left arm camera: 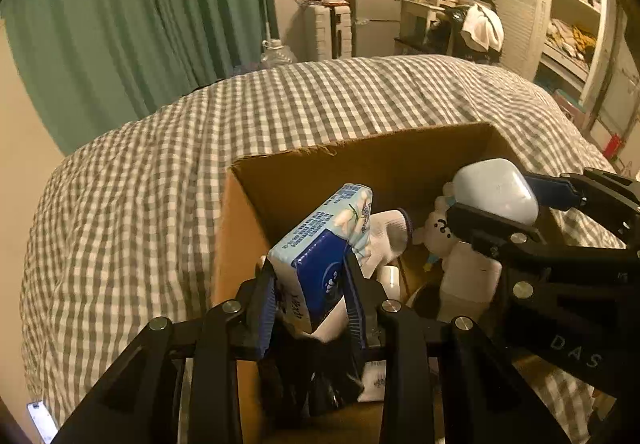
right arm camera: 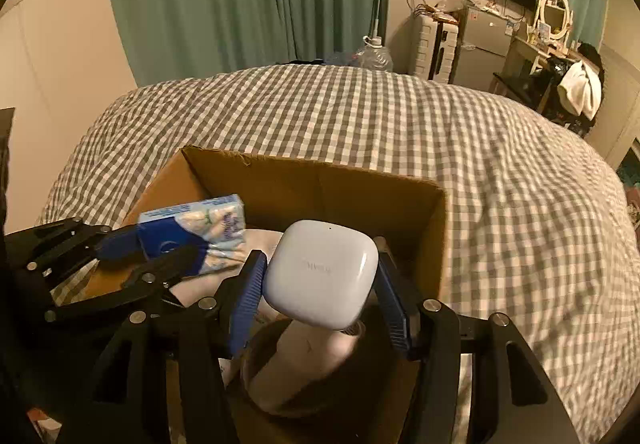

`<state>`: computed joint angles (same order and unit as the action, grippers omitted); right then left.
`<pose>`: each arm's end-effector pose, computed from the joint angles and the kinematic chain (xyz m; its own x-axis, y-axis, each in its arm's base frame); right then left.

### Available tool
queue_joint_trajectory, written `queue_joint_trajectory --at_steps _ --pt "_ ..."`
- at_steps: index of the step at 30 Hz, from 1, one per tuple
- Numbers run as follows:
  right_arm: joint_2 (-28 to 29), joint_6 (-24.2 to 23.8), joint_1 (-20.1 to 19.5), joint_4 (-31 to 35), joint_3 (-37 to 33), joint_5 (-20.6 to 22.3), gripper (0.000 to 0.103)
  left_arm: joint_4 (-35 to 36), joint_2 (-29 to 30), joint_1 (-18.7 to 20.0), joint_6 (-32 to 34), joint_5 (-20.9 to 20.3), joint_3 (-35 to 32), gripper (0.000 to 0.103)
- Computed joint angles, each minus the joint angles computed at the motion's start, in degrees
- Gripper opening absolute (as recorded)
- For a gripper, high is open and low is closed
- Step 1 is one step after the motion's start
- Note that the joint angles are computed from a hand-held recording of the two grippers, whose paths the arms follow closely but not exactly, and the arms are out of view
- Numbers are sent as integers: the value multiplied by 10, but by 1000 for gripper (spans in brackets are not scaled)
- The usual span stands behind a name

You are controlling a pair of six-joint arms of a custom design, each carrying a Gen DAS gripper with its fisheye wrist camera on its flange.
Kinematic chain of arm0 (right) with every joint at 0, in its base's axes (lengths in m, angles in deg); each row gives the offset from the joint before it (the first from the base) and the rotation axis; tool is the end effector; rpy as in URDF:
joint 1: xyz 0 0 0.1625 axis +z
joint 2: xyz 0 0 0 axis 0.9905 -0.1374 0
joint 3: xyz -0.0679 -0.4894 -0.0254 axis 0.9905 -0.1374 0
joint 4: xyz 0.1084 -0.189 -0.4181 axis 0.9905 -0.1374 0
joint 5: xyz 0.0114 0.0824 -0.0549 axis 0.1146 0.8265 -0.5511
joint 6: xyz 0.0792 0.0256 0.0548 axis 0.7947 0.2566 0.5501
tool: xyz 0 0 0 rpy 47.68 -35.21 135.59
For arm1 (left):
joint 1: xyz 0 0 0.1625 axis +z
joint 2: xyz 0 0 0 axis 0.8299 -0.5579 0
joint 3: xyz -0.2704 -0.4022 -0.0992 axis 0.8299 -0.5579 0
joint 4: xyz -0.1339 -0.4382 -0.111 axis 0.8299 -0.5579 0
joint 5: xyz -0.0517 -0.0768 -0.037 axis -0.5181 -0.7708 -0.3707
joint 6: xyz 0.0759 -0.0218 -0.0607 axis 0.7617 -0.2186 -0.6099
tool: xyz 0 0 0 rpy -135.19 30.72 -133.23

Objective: Organize objects
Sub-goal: 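Open both tools to release the items and lift them from the box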

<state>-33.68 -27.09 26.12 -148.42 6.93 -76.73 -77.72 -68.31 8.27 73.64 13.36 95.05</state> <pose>0.3627 -0.8249 0.0900 -0.6239 -0.4967 0.6034 -0.7160 0.6728 -0.1865 -0.1129 -0.7471 0.2881 -0.6316 -0.2446 -0.7357 0.3331 0.7713 -0.5424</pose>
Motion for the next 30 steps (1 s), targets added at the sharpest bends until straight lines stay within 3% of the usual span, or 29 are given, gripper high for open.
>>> queue_joint_trajectory --at_steps 2,4,7,17,19,26,30 --pt "-9 0 6 -15 9 -4 61 15 -9 -9 -13 8 7 36" --pt "-23 4 12 -29 21 0 66 19 -18 -19 -15 20 15 56" --pt "-43 0 26 -44 38 -6 67 4 -30 -40 -10 48 28 70" --pt "-124 -4 78 -105 108 -23 74 -18 -79 -124 -16 119 65 74" --pt "-144 -4 90 -124 126 -24 77 -45 -88 -147 -2 134 74 83" --pt "-193 -17 125 -170 169 -31 81 -184 -99 -207 110 172 90 86" --pt "-209 -43 144 -210 187 -44 86 -288 -95 -232 202 184 88 95"
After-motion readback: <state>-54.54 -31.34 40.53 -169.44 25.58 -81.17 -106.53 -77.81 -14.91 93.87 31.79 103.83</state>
